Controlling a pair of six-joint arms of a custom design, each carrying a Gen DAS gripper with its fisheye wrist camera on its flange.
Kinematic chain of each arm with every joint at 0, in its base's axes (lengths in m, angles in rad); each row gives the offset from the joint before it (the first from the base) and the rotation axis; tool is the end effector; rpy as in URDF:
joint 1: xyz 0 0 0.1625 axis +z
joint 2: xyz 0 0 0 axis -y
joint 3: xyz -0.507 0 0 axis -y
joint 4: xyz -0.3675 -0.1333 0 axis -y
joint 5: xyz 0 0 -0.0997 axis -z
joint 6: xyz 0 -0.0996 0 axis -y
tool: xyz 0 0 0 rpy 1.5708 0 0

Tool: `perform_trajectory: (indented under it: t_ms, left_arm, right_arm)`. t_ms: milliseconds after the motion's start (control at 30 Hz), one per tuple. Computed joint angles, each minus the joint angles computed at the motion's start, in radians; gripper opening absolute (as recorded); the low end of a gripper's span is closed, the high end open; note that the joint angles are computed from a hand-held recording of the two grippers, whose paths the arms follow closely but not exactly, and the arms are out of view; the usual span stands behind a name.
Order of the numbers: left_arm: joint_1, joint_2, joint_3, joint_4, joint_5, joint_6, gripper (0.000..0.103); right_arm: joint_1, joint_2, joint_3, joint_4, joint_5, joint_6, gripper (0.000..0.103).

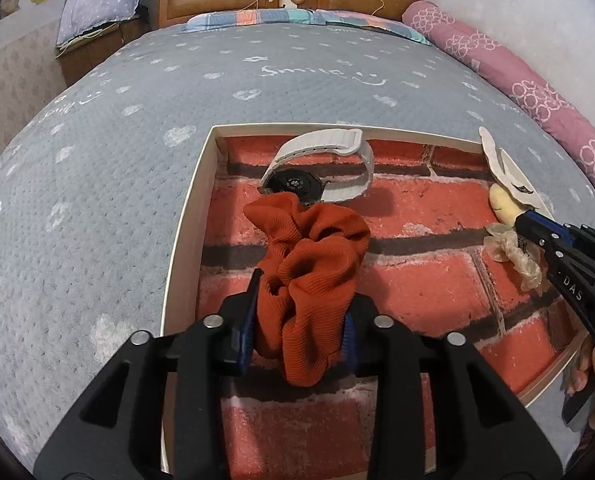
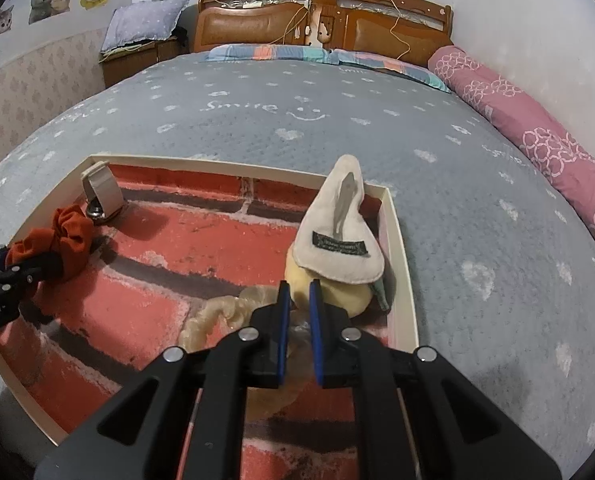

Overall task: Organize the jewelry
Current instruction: 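Open the left tool over the tray while the right tool releases the cream scrunchie beside the plush, then withdraw both tools from the tray, moving the left tool toward the black cord bracelet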

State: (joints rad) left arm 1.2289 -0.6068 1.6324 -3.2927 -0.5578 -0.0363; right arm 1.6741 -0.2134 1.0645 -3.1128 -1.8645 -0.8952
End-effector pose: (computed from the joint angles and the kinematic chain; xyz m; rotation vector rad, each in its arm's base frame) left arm -0.0353 -0.7489 0.1609 -0.0977 2.1270 -0.9618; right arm 0.1942 -0.8599 -0.0164 1.0914 -2.2822 0.6947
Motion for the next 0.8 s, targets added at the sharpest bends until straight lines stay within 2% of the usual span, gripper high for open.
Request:
perform_trajectory:
  t_ms: [100, 167, 200, 233, 333, 400, 567, 633, 800]
  left_arm:
    - [-0.003, 0.000, 0.003, 0.004, 0.018, -0.008, 0.046]
    - [-0.007, -0.002, 0.010, -0.009, 0.029, -0.004, 0.051]
    - [-0.009, -0.007, 0.016, -0.011, 0.028, -0.005, 0.056]
    - [-0.012, -0.011, 0.023, -0.012, 0.029, -0.009, 0.058]
    - [-0.030, -0.027, 0.059, -0.032, 0.049, -0.012, 0.064]
    - [-0.047, -0.037, 0.087, -0.055, 0.070, -0.001, 0.076]
    - [-0.103, -0.079, 0.202, -0.122, 0.141, 0.002, 0.088]
    - [-0.124, -0.103, 0.258, -0.139, 0.161, -0.024, 0.096]
    - [-0.172, -0.175, 0.436, -0.173, 0.191, -0.132, 0.098]
  right_arm:
    - [0.000, -0.006, 0.000, 0.027, -0.002, 0.011, 0.012]
    - [0.001, -0.009, 0.005, 0.023, -0.007, 0.007, 0.026]
    - [0.000, -0.015, 0.011, 0.028, 0.000, 0.009, 0.046]
    - [-0.001, -0.021, 0.015, 0.036, 0.008, 0.010, 0.053]
    - [0.000, -0.048, 0.063, 0.006, 0.013, -0.019, 0.053]
    - [0.004, -0.071, 0.098, -0.008, 0.012, -0.022, 0.053]
    - [0.011, -0.143, 0.209, -0.072, 0.021, -0.023, 0.066]
    - [0.012, -0.173, 0.259, -0.109, 0.028, -0.019, 0.079]
    - [0.001, -0.246, 0.407, -0.217, 0.046, -0.012, 0.082]
